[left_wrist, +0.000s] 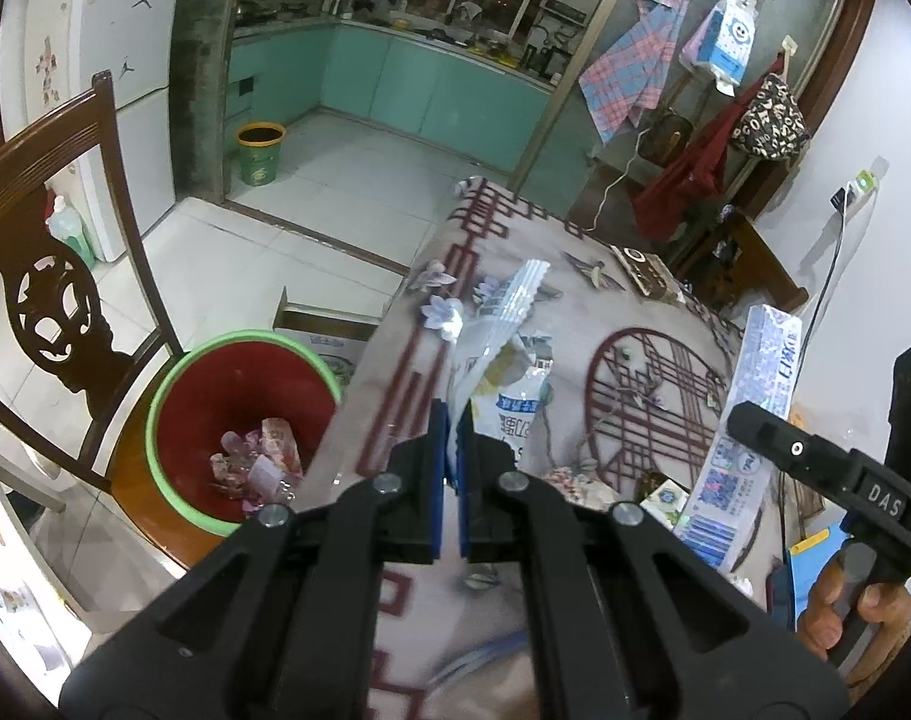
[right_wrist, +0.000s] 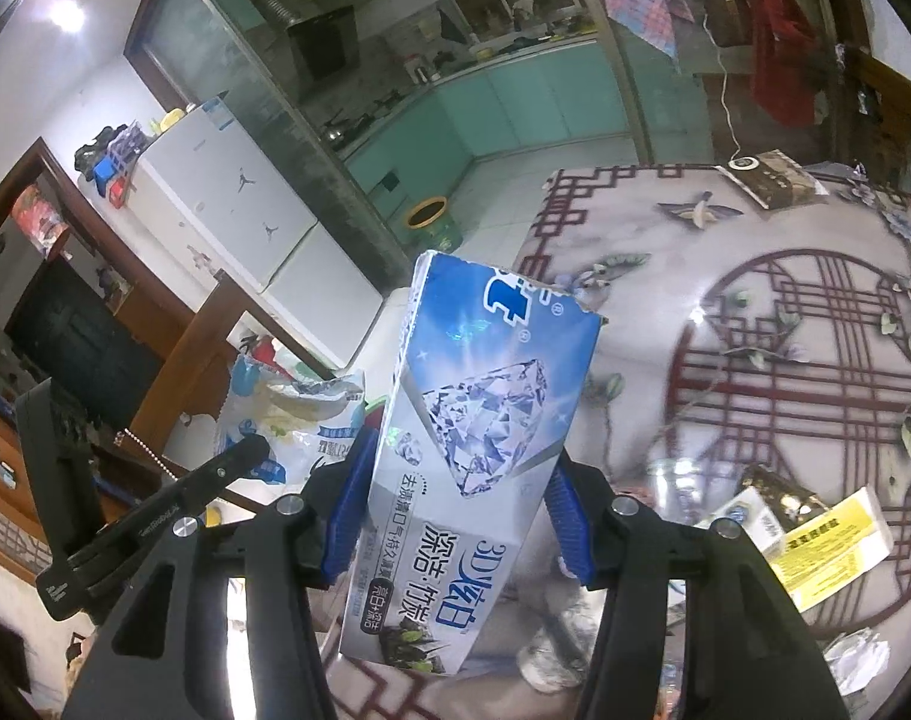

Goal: Collect trash
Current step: 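Carry the blue-white box and milk carton toward the red bucket with both tools, then open both tools to drop the box and carton into the red bucket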

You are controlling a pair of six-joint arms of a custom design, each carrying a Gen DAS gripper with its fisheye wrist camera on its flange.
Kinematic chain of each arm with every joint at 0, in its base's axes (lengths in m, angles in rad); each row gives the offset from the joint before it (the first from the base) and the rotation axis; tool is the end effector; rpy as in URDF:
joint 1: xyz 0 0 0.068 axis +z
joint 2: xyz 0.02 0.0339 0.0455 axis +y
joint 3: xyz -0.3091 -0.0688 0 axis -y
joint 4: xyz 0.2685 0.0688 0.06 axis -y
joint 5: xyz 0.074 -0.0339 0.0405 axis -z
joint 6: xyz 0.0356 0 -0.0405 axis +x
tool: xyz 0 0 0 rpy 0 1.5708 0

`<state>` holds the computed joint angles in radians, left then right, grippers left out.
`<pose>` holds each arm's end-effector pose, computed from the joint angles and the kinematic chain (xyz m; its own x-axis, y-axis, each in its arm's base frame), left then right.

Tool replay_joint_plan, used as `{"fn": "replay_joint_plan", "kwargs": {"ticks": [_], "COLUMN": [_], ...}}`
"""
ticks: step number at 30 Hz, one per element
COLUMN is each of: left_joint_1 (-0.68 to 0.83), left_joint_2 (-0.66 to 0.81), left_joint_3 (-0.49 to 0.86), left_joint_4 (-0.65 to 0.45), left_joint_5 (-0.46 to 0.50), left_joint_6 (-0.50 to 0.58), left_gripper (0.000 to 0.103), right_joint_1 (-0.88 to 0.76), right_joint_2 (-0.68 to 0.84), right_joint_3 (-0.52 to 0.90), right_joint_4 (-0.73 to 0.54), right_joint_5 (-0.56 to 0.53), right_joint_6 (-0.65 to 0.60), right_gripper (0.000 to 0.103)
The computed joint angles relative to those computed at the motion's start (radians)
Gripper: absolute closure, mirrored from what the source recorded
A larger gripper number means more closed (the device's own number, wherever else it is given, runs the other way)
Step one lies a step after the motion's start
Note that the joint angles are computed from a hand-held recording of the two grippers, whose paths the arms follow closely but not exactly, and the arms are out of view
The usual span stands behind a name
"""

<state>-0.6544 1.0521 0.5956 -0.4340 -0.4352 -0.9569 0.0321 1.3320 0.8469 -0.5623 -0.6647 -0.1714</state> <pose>0.1687 -0.1105 0.2348 -0.6345 -0.4475 -0.6302 -0.3074 0.8942 -0.3254 0.2625 0.0304 0.2533 -0.7961 -0.1599 -0.5836 -0.4762 0.7607 0.4412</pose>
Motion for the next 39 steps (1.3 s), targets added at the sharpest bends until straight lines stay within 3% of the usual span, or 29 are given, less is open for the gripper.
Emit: {"fn": "replay_joint_plan", "kwargs": {"ticks": [19, 39], "left_joint_1": [0.469, 0.955], "left_joint_2": [-0.186, -0.094], "left_joint_3": [-0.101, -0.144], "left_joint_4": [0.019, 0.071], "left_joint_5": [0.345, 0.661], "left_joint_6": [0.357, 0.670], "left_gripper": [0.100, 0.101], "right_joint_1": [0.319, 0.571], "right_joint_2": [-0.004, 0.130], "right_joint_3": [-0.051, 0.007], "right_joint_4": [0.203, 0.329], "right_joint_5": [0.202, 0.341], "right_joint_6": [0.324, 0.500], "right_gripper": [0.051, 0.051]}}
